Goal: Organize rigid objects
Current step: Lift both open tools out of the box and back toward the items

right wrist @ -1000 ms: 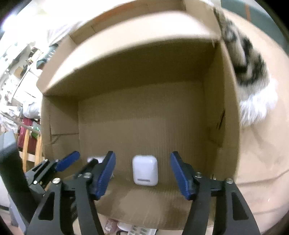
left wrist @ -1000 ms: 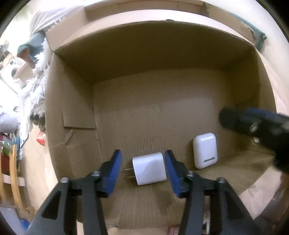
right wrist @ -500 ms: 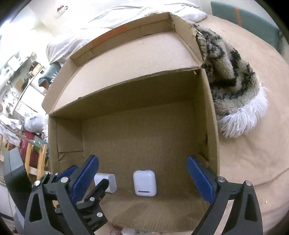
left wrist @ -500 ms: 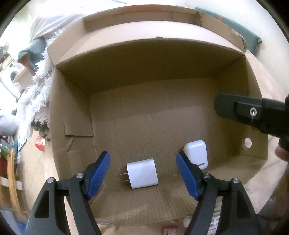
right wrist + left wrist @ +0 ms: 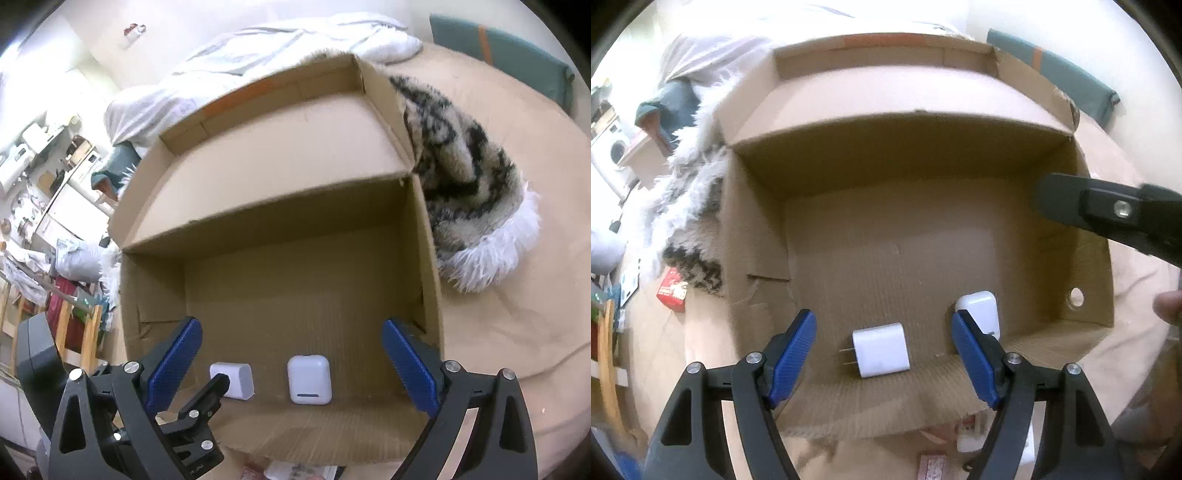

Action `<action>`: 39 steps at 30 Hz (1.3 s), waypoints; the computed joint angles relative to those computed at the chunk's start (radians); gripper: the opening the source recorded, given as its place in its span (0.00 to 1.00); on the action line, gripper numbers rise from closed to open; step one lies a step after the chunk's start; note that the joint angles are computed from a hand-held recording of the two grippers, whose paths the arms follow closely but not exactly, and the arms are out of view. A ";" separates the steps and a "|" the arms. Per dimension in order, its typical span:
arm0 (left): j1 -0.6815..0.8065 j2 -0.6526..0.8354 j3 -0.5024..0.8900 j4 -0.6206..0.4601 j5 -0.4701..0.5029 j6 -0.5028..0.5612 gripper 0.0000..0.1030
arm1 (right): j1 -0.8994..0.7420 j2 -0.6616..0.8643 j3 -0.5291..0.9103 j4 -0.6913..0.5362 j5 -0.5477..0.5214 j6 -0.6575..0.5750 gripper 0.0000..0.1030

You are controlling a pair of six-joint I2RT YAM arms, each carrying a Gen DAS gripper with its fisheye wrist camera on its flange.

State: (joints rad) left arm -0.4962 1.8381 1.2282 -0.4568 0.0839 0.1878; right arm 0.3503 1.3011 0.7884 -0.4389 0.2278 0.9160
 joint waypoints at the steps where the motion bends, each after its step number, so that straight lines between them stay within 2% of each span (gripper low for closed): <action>1: -0.001 -0.012 0.001 -0.015 -0.006 -0.009 0.71 | 0.014 -0.021 0.001 -0.016 0.021 0.005 1.00; 8: 0.068 -0.134 0.000 -0.139 0.012 -0.023 0.71 | 0.137 -0.190 -0.017 -0.134 0.123 0.067 1.00; 15: 0.169 -0.253 -0.092 -0.141 0.029 -0.008 0.71 | 0.306 -0.270 -0.049 -0.226 0.204 0.218 1.00; 20: 0.191 -0.273 -0.135 -0.130 0.035 -0.018 0.71 | 0.400 -0.283 -0.060 -0.273 0.265 0.315 1.00; 32: 0.188 -0.232 -0.166 -0.082 0.032 -0.040 0.71 | 0.369 -0.273 -0.135 -0.211 0.148 0.324 1.00; 39: 0.181 -0.206 -0.166 -0.109 0.026 -0.025 0.71 | 0.347 -0.269 -0.165 -0.168 0.092 0.327 1.00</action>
State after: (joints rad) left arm -0.3152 1.6319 1.0620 -0.5662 0.1102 0.1633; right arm 0.6974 1.0318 0.6233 -0.6074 0.3198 1.2430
